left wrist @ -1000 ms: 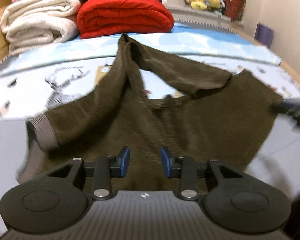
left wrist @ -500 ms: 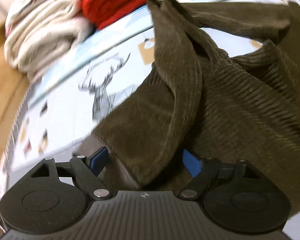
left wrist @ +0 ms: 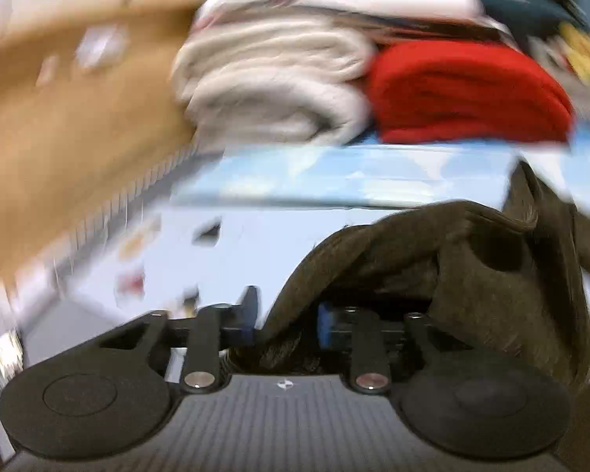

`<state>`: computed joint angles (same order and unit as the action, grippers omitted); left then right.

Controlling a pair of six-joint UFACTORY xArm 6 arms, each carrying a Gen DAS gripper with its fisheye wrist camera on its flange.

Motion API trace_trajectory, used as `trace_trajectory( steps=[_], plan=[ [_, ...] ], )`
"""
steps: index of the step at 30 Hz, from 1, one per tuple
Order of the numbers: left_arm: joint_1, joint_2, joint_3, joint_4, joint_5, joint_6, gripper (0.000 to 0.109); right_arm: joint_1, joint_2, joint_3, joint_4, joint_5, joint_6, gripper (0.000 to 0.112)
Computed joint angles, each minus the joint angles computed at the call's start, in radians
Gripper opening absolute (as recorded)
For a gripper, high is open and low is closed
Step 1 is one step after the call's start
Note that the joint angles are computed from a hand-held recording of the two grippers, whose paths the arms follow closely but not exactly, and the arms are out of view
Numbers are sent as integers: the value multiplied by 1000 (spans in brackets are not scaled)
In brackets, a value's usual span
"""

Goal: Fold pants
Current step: 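Grasp the waistband with the left tool while the right tool grasps a pant leg hem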

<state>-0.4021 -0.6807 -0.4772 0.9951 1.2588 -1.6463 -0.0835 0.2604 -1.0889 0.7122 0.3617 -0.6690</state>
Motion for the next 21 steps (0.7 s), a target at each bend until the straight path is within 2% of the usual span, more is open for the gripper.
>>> trace_trajectory(
  steps=[2,4,7,9,10,11,13,15,18,20,21],
  plan=[
    [80,-105,66,-88,-117,15,51,7,18,-16,26,-21,-26,63],
    [132,-203,118,-152,-186,45,74,16,46,-41,60,-45,-61,63],
    [171,-323,174,-242,-214,120,80,31,82,-73,103,-89,-103,64],
    [193,-430,218,-355,-204,193,81,44,94,-77,118,-135,-122,55],
    [200,-489,250,-433,-204,225,81,51,97,-75,120,-160,-130,45],
    [245,-533,282,-534,-232,296,82,54,98,-74,129,-171,-144,33],
    [285,-575,331,-708,-242,413,84,46,96,-81,137,-159,-141,19],
    [294,-549,341,-829,-212,523,84,27,86,-84,119,-124,-100,14],
    [216,-459,316,-831,-140,585,81,-3,57,-80,94,-72,-55,10],
    [147,-469,315,-786,-116,587,73,-22,28,-68,87,-44,-63,9],
    [120,-479,311,-768,-94,584,65,-33,14,-61,72,-29,-61,9]
  ],
)
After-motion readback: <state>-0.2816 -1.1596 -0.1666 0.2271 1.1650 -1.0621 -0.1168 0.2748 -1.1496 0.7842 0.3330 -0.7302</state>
